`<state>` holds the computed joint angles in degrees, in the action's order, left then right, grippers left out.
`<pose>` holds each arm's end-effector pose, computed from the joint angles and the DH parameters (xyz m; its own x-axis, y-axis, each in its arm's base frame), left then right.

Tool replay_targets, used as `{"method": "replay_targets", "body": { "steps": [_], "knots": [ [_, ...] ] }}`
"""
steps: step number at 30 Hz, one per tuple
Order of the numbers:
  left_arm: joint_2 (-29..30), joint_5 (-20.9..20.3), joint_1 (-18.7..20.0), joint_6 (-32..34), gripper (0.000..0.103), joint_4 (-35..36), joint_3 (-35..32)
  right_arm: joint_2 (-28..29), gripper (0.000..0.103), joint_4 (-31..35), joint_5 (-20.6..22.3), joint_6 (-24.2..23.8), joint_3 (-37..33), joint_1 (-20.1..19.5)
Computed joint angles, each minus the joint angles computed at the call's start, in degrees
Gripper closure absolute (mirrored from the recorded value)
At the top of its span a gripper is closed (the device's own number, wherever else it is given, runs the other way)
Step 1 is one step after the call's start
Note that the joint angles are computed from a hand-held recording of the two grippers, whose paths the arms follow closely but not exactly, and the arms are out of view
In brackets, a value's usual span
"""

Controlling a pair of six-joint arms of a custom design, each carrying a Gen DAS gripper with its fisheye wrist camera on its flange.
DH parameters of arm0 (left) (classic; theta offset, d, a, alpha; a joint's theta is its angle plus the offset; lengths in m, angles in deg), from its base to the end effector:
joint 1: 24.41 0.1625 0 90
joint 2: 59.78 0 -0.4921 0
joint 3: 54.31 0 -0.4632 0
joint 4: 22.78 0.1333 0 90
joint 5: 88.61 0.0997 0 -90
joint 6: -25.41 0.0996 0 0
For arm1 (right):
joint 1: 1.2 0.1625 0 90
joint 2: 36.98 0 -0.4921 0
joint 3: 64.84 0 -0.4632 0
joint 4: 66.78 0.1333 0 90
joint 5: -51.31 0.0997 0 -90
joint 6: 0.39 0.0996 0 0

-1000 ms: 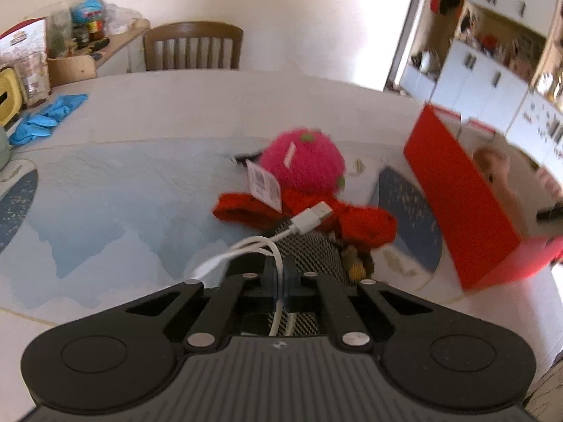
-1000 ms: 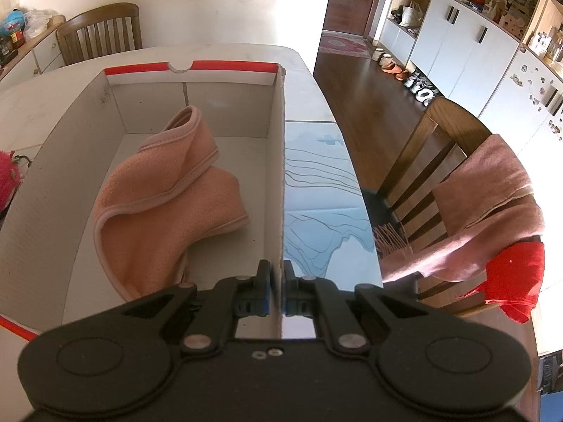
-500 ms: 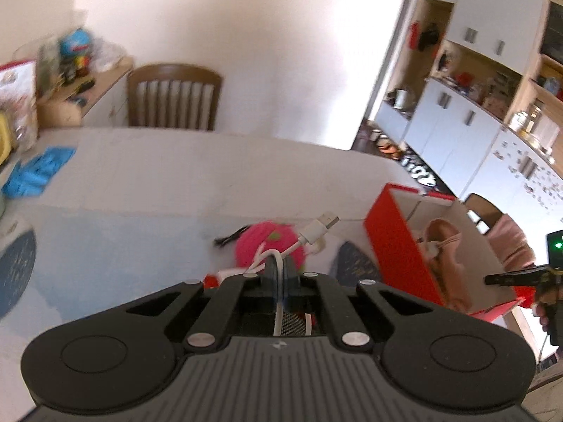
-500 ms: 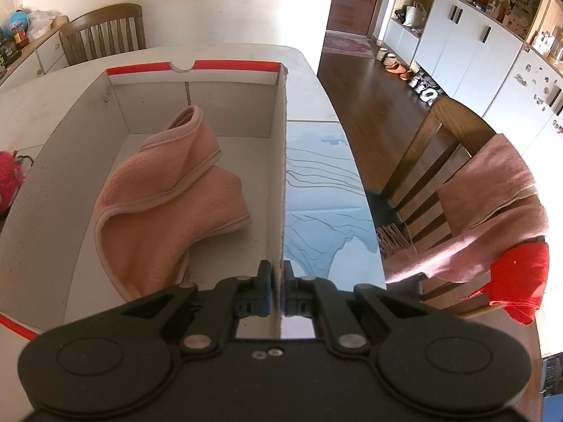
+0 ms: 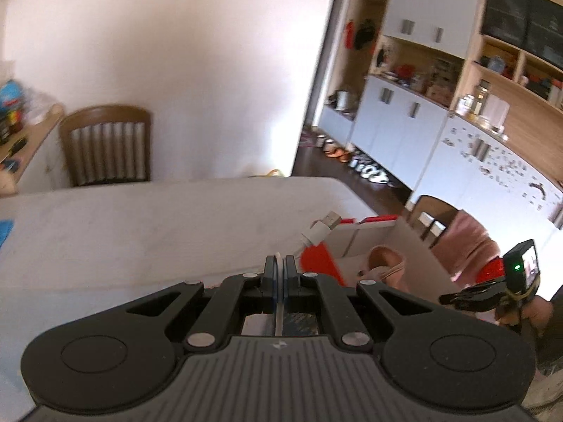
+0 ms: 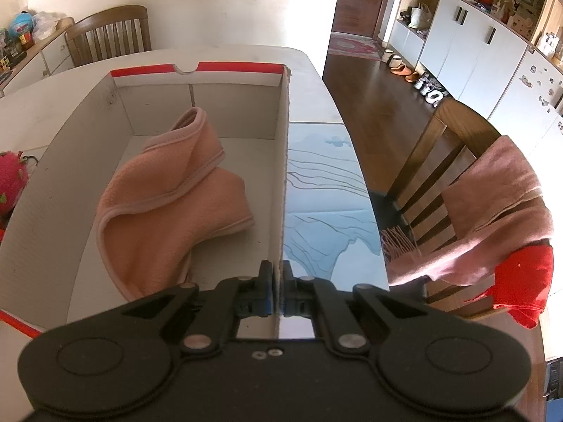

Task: Organize objects
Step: 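Lift the white cable with the left gripper and carry it over the box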

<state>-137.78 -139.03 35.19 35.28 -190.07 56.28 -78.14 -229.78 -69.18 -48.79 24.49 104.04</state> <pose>-0.1427 -0.6321 0.4099 -0.8167 0.1085 -0.5668 0.5072 0.6034 -0.6154 0.2917 -0.7558 0.1052 -0.4108 -0.6687 0.6197 -0.8220 0.5657 0.0655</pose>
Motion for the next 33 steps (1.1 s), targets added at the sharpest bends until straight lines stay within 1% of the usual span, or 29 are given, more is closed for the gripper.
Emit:
{"method": "replay_targets", "body": {
  "steps": [11,17,18,19,26,27,29,33],
  "knots": [
    [10.47,-7.59,-0.1,5.99,0.101,3.26,-9.95,-0.35,0.1,1.05,0.97,-0.3,-0.08,-0.25],
    [16.44,-9.69,-0.21,8.45,0.101,5.58,-15.31,-0.54,0.1,1.73,1.53,-0.88,-0.17,-0.39],
    [17.22,-9.91,-0.19,8.76,0.101,5.91,-15.99,-0.72,0.1,2.2,2.63,-2.8,-0.2,-0.61],
    [18.02,-10.2,-0.19,8.97,0.101,6.23,-16.62,-0.73,0.1,2.35,2.69,-2.86,-0.25,-0.62],
    [23.94,-9.61,0.28,13.28,0.101,7.49,-21.16,-0.88,0.1,3.57,3.44,-3.01,-0.56,-0.83],
    [24.86,-8.96,0.28,14.4,0.101,7.18,-21.75,-0.88,0.1,3.69,3.49,-3.13,-0.6,-0.84],
    [26.76,-8.33,0.46,14.58,0.101,7.98,-23.51,-0.91,0.1,3.69,3.6,-3.4,-0.53,-0.9],
    [29.61,-5.74,0.9,16.16,0.101,7.99,-25.1,-0.99,0.099,3.78,3.77,-3.88,-0.47,-0.99]
  ]
}}
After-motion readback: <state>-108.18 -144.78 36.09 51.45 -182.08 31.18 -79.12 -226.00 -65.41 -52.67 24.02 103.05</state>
